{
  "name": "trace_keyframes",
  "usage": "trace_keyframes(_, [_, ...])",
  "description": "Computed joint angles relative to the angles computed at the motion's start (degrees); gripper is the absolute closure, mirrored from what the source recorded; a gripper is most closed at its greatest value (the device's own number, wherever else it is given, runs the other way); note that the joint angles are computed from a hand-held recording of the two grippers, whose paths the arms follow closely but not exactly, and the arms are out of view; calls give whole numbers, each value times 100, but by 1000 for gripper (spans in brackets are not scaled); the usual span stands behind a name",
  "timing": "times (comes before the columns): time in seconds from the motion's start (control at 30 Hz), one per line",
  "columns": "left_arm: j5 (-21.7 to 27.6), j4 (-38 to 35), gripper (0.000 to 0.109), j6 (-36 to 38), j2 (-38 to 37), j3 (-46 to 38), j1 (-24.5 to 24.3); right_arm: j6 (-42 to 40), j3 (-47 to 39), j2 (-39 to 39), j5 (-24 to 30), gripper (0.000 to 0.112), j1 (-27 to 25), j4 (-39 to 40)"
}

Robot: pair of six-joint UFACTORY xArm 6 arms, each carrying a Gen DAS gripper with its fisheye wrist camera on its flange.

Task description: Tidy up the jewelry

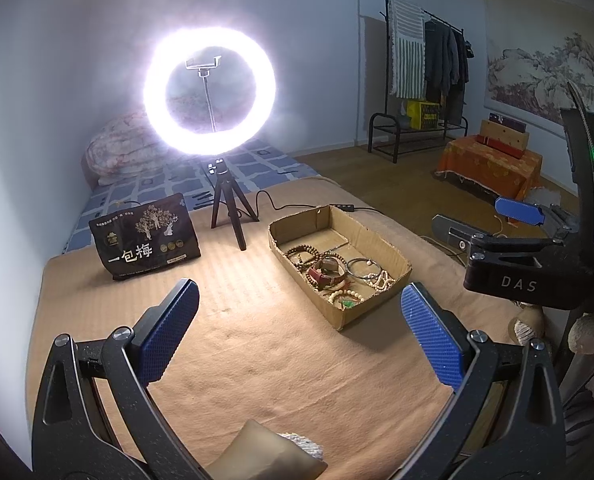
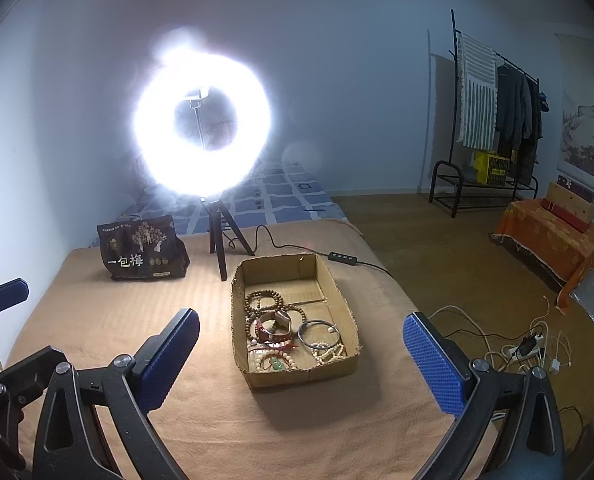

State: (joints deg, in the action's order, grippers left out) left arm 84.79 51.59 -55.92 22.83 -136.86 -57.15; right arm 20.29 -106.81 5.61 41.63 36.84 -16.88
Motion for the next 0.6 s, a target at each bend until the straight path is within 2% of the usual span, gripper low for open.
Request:
trace_keyframes(0.47, [153,103,6,39,210,-380,-89,-106,62,-14,-13,10,7,-12])
trace_keyframes(0.6, [124,100,6,31,136,-264,-76,-115,25,8,9,10,11,-7])
